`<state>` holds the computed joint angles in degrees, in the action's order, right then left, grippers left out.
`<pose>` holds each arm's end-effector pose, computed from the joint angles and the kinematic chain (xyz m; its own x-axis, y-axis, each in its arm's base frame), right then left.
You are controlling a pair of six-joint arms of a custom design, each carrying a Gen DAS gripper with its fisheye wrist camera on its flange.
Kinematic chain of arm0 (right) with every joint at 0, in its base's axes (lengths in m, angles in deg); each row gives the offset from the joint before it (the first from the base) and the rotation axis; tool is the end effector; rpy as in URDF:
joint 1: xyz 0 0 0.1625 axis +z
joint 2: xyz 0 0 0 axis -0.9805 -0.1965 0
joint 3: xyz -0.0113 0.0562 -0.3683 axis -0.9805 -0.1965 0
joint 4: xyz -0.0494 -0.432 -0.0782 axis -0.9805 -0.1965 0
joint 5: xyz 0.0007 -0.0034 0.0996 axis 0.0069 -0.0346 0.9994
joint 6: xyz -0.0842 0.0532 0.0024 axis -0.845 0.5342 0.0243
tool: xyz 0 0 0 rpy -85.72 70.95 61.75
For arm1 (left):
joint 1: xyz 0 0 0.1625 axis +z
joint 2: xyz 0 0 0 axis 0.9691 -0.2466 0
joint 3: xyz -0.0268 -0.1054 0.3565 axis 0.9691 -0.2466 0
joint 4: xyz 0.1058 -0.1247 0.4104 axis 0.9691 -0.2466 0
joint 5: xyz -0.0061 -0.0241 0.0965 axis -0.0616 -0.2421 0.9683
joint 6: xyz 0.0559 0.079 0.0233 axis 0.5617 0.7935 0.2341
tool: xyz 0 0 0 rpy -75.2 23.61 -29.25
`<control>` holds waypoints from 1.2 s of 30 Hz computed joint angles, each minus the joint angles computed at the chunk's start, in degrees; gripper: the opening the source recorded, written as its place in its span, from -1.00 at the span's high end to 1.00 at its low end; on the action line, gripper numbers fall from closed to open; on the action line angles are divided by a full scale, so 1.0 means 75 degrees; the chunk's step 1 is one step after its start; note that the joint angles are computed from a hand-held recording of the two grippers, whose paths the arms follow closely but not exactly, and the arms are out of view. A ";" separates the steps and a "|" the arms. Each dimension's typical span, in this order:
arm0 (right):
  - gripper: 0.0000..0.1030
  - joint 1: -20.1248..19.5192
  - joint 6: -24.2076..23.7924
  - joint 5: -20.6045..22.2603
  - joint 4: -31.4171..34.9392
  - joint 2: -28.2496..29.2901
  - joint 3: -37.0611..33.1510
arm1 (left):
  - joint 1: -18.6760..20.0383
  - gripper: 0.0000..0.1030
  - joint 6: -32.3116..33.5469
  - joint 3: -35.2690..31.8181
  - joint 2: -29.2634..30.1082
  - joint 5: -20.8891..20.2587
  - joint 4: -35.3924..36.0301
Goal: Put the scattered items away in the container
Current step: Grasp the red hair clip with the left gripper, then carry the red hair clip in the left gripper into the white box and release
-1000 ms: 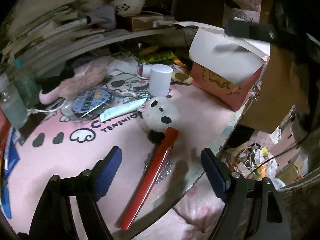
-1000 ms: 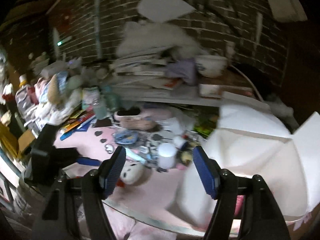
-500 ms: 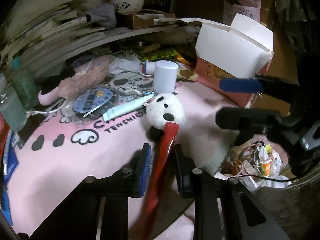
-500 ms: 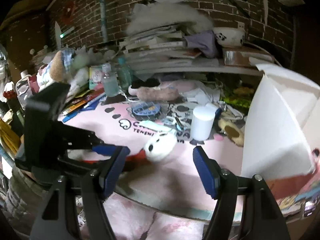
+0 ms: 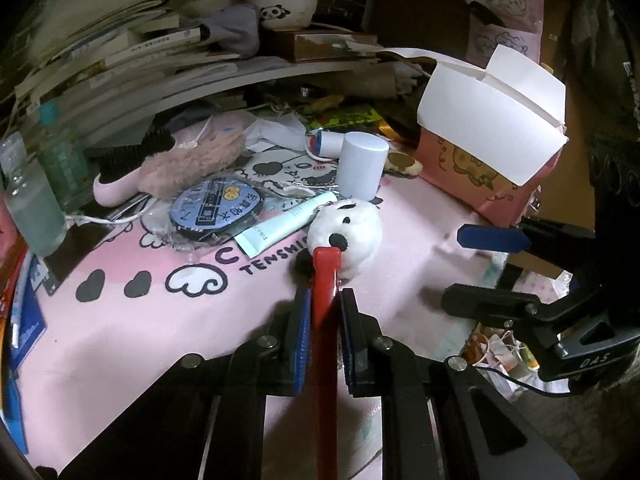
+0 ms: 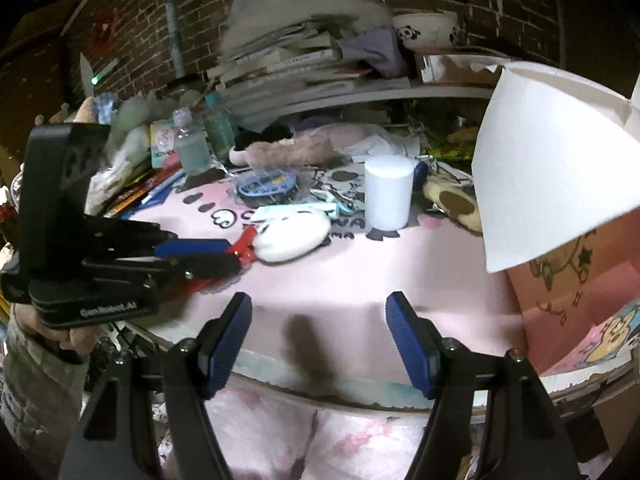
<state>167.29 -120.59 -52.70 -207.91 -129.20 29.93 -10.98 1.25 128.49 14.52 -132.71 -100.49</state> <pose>0.1095 -0.5356 0.0300 -0.6759 -0.5143 0.5278 -0.7262 0.5870 -0.3580 -0.0511 -0.5263 0.0754 -0.7295 0.4126 -0.5456 0.6536 0.6556 -0.3781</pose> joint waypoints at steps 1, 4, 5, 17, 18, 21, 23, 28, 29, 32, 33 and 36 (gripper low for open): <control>-0.29 -0.0005 0.0004 -0.0009 0.0006 0.0007 -0.0009 | -0.0008 0.81 0.0001 -0.0022 0.0033 0.0024 -0.0027; -0.29 -0.0017 -0.0021 -0.0063 -0.0012 0.0080 -0.0087 | 0.0000 0.82 -0.0014 -0.0088 0.0083 0.0024 -0.0022; -0.29 -0.0028 -0.0037 -0.0060 -0.0077 0.0119 -0.0102 | 0.0010 0.82 -0.0040 -0.0105 0.0075 0.0015 0.0016; -0.29 -0.0122 0.0037 0.0044 -0.0425 0.0363 -0.0220 | 0.0017 0.83 -0.0459 0.0102 -0.0718 0.0037 0.0150; -0.29 -0.0132 0.0032 0.0062 -0.0459 0.0377 -0.0225 | 0.0000 0.83 -0.0492 0.0105 -0.0799 0.0029 0.0168; -0.29 -0.0149 0.0076 0.0108 -0.0617 0.0442 -0.0270 | -0.0089 0.83 -0.0656 0.0053 -0.1026 -0.0065 0.0265; -0.29 -0.0161 0.0104 0.0164 -0.0849 0.0523 -0.0299 | -0.0182 0.83 -0.0730 -0.0031 -0.1154 -0.0175 0.0401; -0.29 -0.0209 0.0069 0.0387 -0.1557 0.0753 -0.0359 | -0.0481 0.83 -0.0740 -0.0369 -0.1195 -0.0540 0.0794; -0.29 -0.0228 0.0079 0.0457 -0.1726 0.0808 -0.0372 | -0.0540 0.82 -0.0701 -0.0461 -0.1160 -0.0619 0.0869; -0.29 -0.0279 0.0073 0.0592 -0.2025 0.0918 -0.0416 | -0.0780 0.83 -0.0552 -0.0868 -0.0956 -0.0833 0.1249; -0.29 -0.0292 0.0073 0.0623 -0.2059 0.0931 -0.0427 | -0.0880 0.83 -0.0483 -0.1014 -0.0856 -0.0849 0.1368; -0.29 -0.0355 0.0097 0.0694 -0.2030 0.0934 -0.0448 | -0.1193 0.83 -0.0225 -0.1470 -0.0508 -0.0916 0.1727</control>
